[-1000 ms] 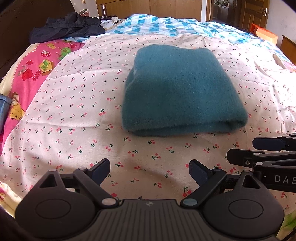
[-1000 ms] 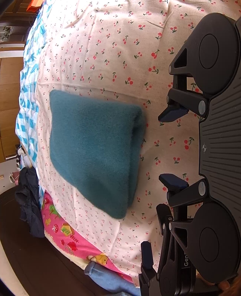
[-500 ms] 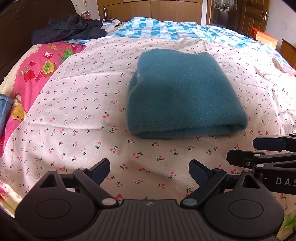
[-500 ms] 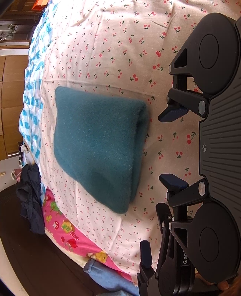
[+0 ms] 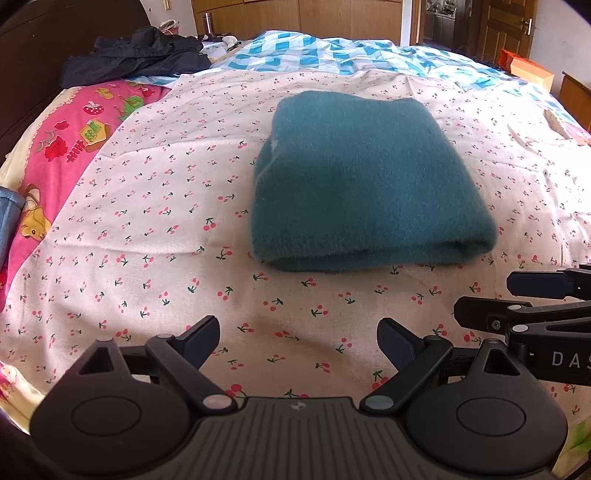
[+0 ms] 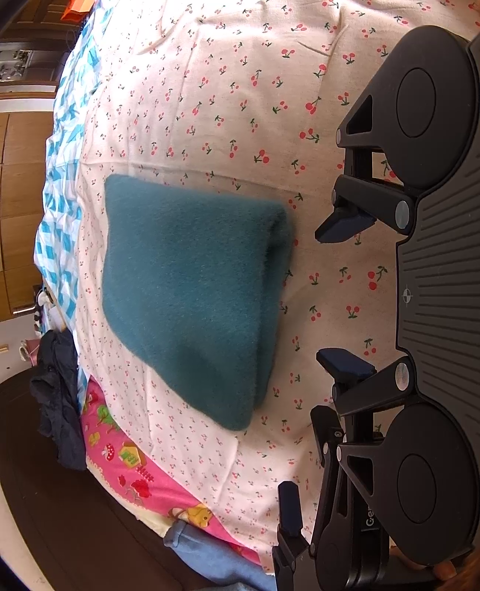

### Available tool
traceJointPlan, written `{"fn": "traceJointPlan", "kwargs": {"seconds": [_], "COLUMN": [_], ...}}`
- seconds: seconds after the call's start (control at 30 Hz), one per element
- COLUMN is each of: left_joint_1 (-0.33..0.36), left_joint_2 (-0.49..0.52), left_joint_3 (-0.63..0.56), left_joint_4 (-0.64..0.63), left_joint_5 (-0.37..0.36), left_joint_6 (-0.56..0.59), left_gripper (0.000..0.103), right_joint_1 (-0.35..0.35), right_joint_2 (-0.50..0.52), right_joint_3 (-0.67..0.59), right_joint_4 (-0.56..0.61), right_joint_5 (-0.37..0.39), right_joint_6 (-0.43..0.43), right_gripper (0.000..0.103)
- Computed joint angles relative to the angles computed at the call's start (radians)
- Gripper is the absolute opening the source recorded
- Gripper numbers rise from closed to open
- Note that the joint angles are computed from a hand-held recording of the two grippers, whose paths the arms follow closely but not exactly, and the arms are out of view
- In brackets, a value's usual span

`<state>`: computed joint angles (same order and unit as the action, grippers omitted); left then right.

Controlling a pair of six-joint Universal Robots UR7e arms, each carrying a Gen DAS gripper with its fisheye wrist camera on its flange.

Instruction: Fold small clothes

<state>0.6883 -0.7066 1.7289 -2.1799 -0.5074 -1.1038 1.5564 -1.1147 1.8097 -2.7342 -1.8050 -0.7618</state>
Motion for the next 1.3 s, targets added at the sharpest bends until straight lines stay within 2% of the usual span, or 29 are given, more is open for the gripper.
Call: {"fn": "traceJointPlan", "kwargs": {"seconds": [1.3], "left_joint_1": [0.004], "left_joint_2": [-0.008], "left_joint_3": [0.007], "left_joint_4": [0.013], "left_joint_5": [-0.004], "left_joint_6": [-0.011], "left_gripper": [0.097], "right_joint_1": [-0.004], "right_joint_2": [0.005], "right_joint_3": [0.005], "right_joint_4": [-0.013], "right_joint_5": [-0.009], "right_joint_6": [0.000], "right_gripper": [0.065]}}
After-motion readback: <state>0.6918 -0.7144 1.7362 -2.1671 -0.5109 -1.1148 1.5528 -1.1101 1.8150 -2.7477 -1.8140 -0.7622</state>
